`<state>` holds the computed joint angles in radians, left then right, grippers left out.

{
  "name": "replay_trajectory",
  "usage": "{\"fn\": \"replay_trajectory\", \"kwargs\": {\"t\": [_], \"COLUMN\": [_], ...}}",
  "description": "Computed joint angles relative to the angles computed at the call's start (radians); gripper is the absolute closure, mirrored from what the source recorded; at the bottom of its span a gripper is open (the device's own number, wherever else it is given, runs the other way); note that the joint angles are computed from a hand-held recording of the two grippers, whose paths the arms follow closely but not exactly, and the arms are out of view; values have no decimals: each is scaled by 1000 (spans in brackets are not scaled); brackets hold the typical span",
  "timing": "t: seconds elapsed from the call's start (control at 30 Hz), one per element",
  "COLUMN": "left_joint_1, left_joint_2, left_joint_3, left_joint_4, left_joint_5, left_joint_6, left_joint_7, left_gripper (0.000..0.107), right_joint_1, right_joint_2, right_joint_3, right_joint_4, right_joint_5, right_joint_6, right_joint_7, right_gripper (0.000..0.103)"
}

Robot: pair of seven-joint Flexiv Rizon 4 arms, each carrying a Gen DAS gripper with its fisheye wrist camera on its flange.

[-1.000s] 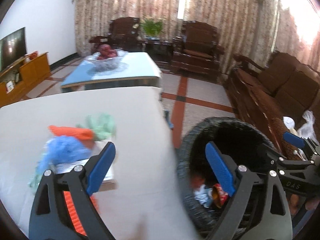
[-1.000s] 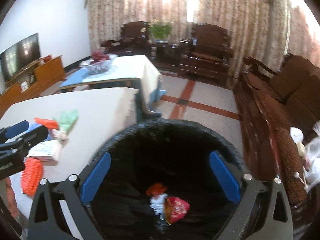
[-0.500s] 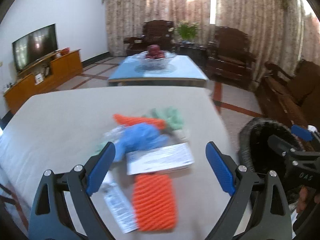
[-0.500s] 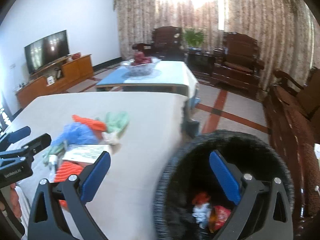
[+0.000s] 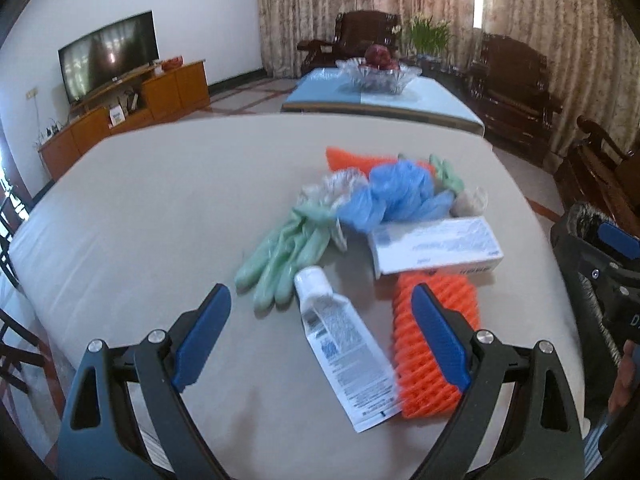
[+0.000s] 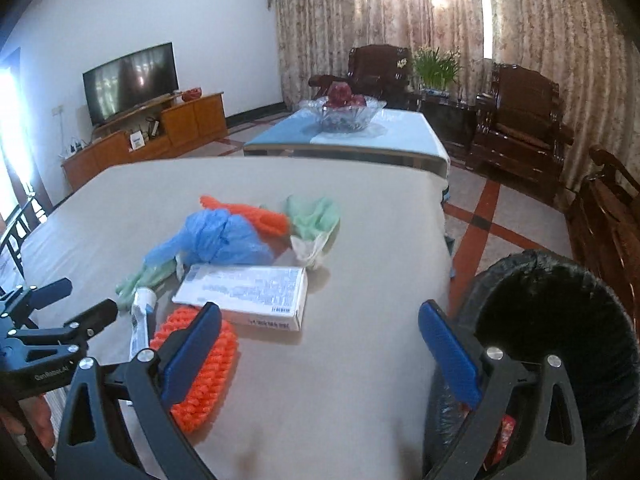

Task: Collect trash
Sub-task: 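Move both tools back over the remaining trash on the table, then grasp the white lotion bottle with the left tool while the right tool grasps the orange foam net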

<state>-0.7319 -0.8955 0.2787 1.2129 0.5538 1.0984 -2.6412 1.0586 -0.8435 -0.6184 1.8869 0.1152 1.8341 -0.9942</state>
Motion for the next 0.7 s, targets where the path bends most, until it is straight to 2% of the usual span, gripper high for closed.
{"fn": "replay_trajectory", "kwargs": {"t": [0.13, 0.33, 0.5, 0.57, 0.7], "left_joint_1": [33, 51, 78, 100, 122], "left_joint_2": [-30, -75, -110, -123, -136], "left_joint_3": [-37, -31, -54, -78, -96], "left_joint_4": [-14, -52, -100, -103, -83], "left_joint_5": [-38, -88, -119, -146, -196], "left_joint_6": [-9, -21, -50, -39, 22], "left_joint_7": [44, 42, 109, 146, 183], "left_gripper": [18, 18, 32, 40, 47], "right_joint_1": [-15, -21, -48, -57, -53], "right_joint_2": [-3, -11, -19, -19, -27], "right_joint_3": [20, 22, 51, 64, 63], "right_joint_4": [2, -3, -26, -32, -38], "right_joint_5": [-13, -25, -43, -54, -68], "right_joint_6": [-8, -13, -24, -28, -33], "right_joint_7": [-4, -8, -7, -5, -4], "right_gripper": [10, 11, 13, 14, 14]}}
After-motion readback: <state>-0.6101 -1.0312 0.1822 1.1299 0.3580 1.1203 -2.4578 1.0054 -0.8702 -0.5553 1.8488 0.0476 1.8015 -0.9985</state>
